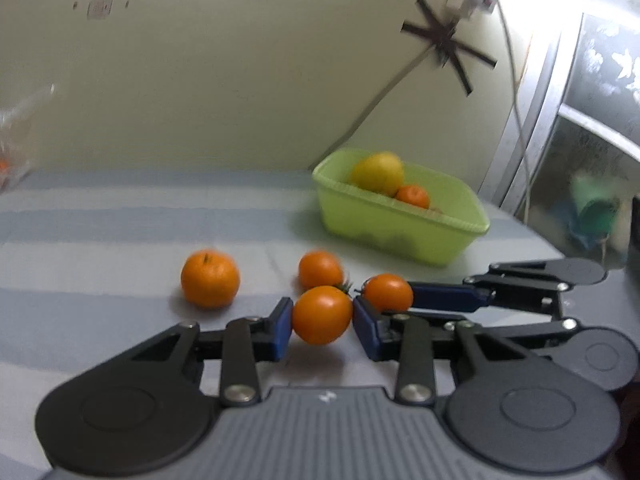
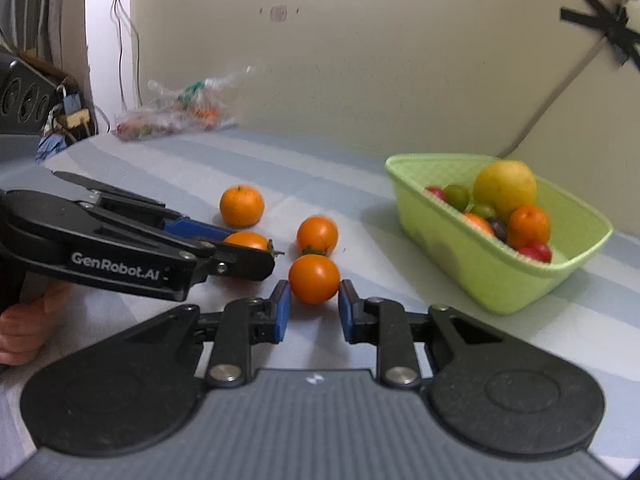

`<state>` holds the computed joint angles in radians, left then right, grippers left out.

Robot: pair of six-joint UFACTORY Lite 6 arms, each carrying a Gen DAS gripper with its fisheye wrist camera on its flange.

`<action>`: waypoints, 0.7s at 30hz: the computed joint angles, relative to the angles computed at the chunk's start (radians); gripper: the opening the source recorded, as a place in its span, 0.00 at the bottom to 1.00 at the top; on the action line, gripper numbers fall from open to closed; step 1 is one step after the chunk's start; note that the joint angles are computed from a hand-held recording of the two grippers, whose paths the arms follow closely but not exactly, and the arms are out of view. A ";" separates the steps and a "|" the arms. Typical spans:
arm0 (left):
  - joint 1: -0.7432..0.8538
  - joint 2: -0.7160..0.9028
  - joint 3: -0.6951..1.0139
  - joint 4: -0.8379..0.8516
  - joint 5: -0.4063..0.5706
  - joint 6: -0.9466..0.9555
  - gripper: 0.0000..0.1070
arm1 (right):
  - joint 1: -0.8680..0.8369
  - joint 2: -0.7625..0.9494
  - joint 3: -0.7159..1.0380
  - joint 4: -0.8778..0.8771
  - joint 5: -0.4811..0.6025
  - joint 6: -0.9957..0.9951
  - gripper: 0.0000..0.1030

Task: Organize fruits
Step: 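Lower both orange tomatoes into the basket and open both tools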

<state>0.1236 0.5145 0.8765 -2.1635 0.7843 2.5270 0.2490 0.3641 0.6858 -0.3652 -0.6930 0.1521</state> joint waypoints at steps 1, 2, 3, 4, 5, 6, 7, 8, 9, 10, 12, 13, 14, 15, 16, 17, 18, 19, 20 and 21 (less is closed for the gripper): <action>0.001 -0.012 -0.001 0.014 0.010 -0.011 0.31 | -0.008 -0.010 -0.012 0.001 -0.021 0.005 0.27; 0.000 -0.026 -0.001 0.026 0.015 -0.021 0.31 | -0.016 -0.018 -0.020 0.001 -0.036 0.011 0.27; -0.007 -0.040 0.002 0.029 0.013 -0.026 0.31 | -0.023 -0.025 -0.028 0.011 -0.052 0.009 0.27; -0.017 -0.048 0.008 0.028 0.009 -0.028 0.31 | -0.030 -0.033 -0.037 0.030 -0.070 0.000 0.27; -0.028 -0.051 0.019 0.028 0.001 -0.034 0.31 | -0.035 -0.039 -0.046 0.052 -0.089 -0.012 0.27; -0.044 -0.052 0.036 0.024 -0.010 -0.042 0.31 | -0.042 -0.046 -0.055 0.076 -0.108 -0.024 0.27; -0.061 -0.051 0.057 0.020 -0.024 -0.053 0.31 | -0.052 -0.054 -0.065 0.103 -0.130 -0.033 0.27; -0.078 -0.046 0.086 0.022 -0.038 -0.075 0.31 | -0.065 -0.061 -0.073 0.118 -0.148 -0.032 0.27; -0.095 -0.037 0.121 0.030 -0.050 -0.102 0.31 | -0.080 -0.067 -0.079 0.135 -0.167 -0.028 0.27; -0.113 -0.024 0.156 0.035 -0.060 -0.123 0.31 | -0.096 -0.070 -0.081 0.164 -0.186 -0.029 0.27; -0.164 0.016 0.246 0.030 -0.098 -0.157 0.31 | -0.115 -0.067 -0.084 0.243 -0.222 -0.053 0.27; -0.182 0.044 0.291 0.033 -0.116 -0.175 0.31 | -0.127 -0.058 -0.074 0.281 -0.228 -0.061 0.28; -0.205 0.077 0.346 0.040 -0.141 -0.202 0.31 | -0.142 -0.048 -0.062 0.300 -0.226 -0.056 0.28; -0.227 0.122 0.414 0.057 -0.169 -0.242 0.31 | -0.160 -0.033 -0.044 0.306 -0.218 -0.043 0.28; -0.245 0.161 0.471 0.072 -0.194 -0.276 0.31 | -0.181 -0.018 -0.032 0.301 -0.215 -0.030 0.28; -0.264 0.200 0.528 0.088 -0.220 -0.312 0.31 | -0.187 -0.001 -0.015 0.312 -0.209 -0.030 0.28; -0.277 0.232 0.572 0.100 -0.239 -0.336 0.31 | -0.189 0.015 0.000 0.324 -0.204 -0.041 0.28; -0.288 0.264 0.616 0.116 -0.256 -0.364 0.31 | -0.184 0.032 0.013 0.345 -0.205 -0.061 0.28; -0.297 0.299 0.668 0.148 -0.271 -0.410 0.31 | -0.173 0.043 0.021 0.363 -0.209 -0.076 0.29; -0.302 0.331 0.716 0.193 -0.280 -0.466 0.31 | -0.171 0.050 0.025 0.361 -0.216 -0.081 0.29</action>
<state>-0.1786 0.8451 1.5920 -1.9709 0.5041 2.0610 0.0776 0.4140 0.7107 -0.0043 -0.9087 0.0714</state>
